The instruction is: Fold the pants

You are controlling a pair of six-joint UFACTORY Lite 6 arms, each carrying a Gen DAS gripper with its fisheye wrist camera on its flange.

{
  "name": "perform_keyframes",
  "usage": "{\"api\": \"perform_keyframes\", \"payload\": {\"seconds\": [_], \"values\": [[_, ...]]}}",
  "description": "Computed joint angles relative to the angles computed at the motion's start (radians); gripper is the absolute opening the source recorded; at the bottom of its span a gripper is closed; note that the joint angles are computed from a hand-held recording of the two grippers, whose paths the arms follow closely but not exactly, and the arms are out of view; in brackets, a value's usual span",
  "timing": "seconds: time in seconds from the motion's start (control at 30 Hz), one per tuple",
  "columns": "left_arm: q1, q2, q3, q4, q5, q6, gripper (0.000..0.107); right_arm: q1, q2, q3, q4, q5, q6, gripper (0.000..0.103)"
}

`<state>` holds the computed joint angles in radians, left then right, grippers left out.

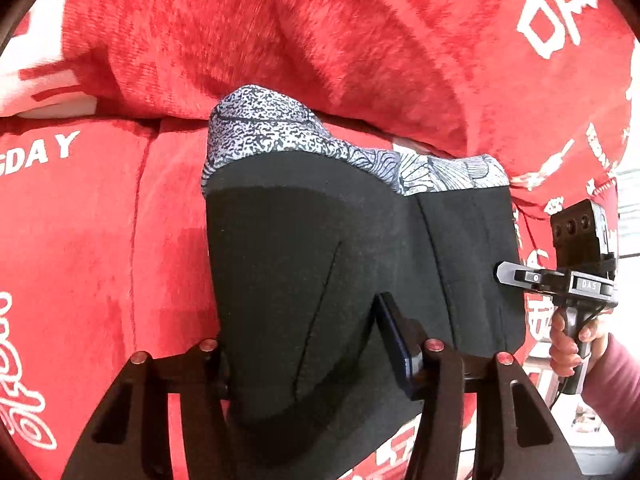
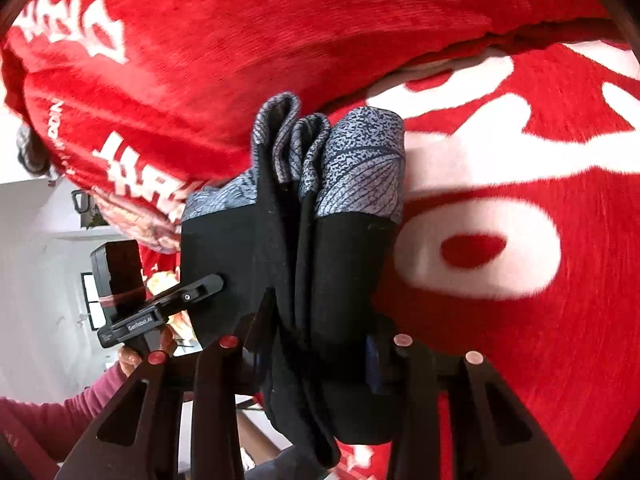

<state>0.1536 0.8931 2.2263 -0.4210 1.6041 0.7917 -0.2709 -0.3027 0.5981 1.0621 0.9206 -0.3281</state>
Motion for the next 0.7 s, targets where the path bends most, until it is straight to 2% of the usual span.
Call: {"api": "perform_keyframes", "payload": {"seconds": [0.07, 0.2, 0.3, 0.37, 0.43, 0.47, 0.5, 0.6, 0.7], "values": [[0.026, -0.012, 0.018, 0.002, 0.04, 0.016, 0.057, 0.027, -0.095, -0.033, -0.007, 0.016, 0.077, 0.04], [0.096, -0.114, -0.08, 0.035, 0.07, 0.094, 0.057, 0.107, -0.309, -0.123, -0.029, 0.021, 0.253, 0.04], [0.145, -0.213, -0.244, 0.077, 0.03, 0.156, 0.057, 0.245, -0.463, -0.195, -0.077, -0.032, 0.435, 0.04], [0.182, -0.209, -0.276, 0.114, 0.007, 0.182, 0.057, 0.356, -0.536, -0.256, -0.116, -0.093, 0.553, 0.04], [0.194, -0.263, -0.429, 0.172, -0.092, 0.181, 0.057, 0.433, -0.573, -0.316, -0.157, -0.127, 0.649, 0.04], [0.198, -0.279, -0.477, 0.196, -0.129, 0.176, 0.061, 0.495, -0.557, -0.331, -0.197, -0.157, 0.72, 0.043], [0.212, -0.273, -0.486, 0.224, -0.155, 0.163, 0.066, 0.53, -0.54, -0.336, -0.224, -0.165, 0.764, 0.045], [0.238, -0.286, -0.445, 0.222, -0.188, 0.18, 0.067, 0.582, -0.545, -0.297, -0.37, -0.118, 0.915, 0.051], [0.25, -0.207, -0.253, 0.218, -0.16, 0.14, 0.067, 0.573, -0.569, -0.198, -0.579, 0.016, 1.097, 0.05]]}}
